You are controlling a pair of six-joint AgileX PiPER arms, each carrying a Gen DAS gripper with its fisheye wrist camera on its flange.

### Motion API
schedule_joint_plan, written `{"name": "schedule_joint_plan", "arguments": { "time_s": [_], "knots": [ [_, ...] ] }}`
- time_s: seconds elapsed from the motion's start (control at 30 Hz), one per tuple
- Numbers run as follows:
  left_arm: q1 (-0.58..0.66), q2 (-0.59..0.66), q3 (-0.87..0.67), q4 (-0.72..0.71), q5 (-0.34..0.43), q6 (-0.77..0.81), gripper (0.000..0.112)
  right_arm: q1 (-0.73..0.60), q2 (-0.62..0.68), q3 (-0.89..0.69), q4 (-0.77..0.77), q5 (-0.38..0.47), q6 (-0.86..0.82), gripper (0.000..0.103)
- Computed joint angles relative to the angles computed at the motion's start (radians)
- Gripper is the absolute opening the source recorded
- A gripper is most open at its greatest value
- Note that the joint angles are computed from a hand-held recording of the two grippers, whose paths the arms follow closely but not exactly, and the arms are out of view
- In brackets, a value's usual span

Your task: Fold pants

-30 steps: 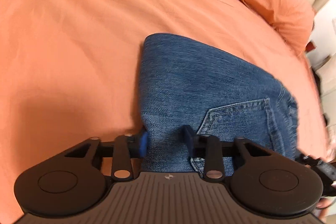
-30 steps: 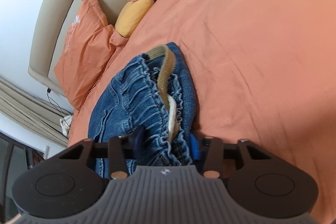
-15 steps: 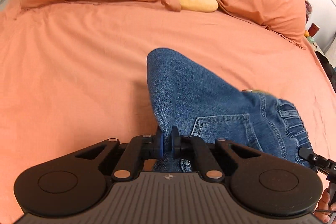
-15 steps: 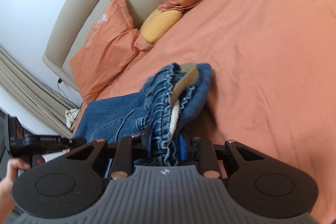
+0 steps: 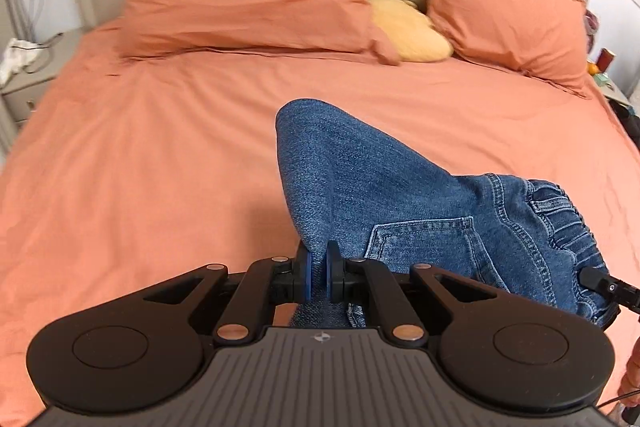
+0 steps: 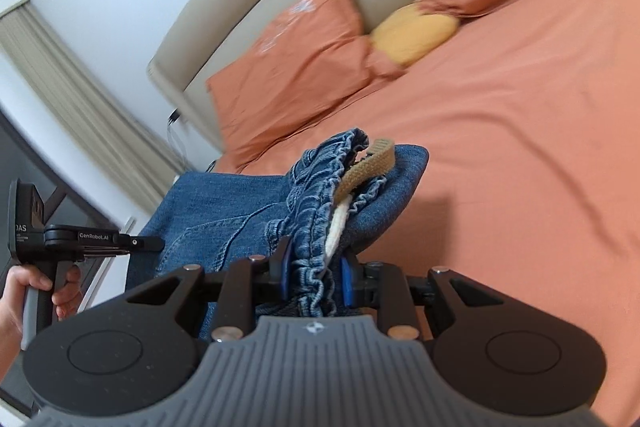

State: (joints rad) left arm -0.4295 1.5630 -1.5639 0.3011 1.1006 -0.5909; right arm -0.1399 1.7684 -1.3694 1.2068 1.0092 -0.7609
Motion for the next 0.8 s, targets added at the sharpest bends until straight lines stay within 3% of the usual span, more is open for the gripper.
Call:
{"name": "schedule_joint_plan", "arguments": {
  "time_s": [0.17, 0.4, 0.7, 0.8],
  "knots": [
    [0.129, -0.111, 0.155, -0.037, -0.048, 0.083, 0.006, 0.189, -0.072, 0.035, -0.061, -0.117, 0.06, 0.02],
    [0.318, -0.188, 0.396, -0.199, -0.219, 0.253, 0.006, 0.382, -0.066, 0.043, -0.219, -0.236, 0.201, 0.02],
    [0.473, -0.142, 0.635, -0.396, -0.422, 0.518, 0.006, 0.479, -0.013, 0.114, -0.428, -0.289, 0.366, 0.02],
    [0.528, -0.114, 0.651, -0.519, -0.447, 0.624, 0.009, 0.461, 0.025, 0.135, -0.414, -0.293, 0.384, 0.02]
  ]
}}
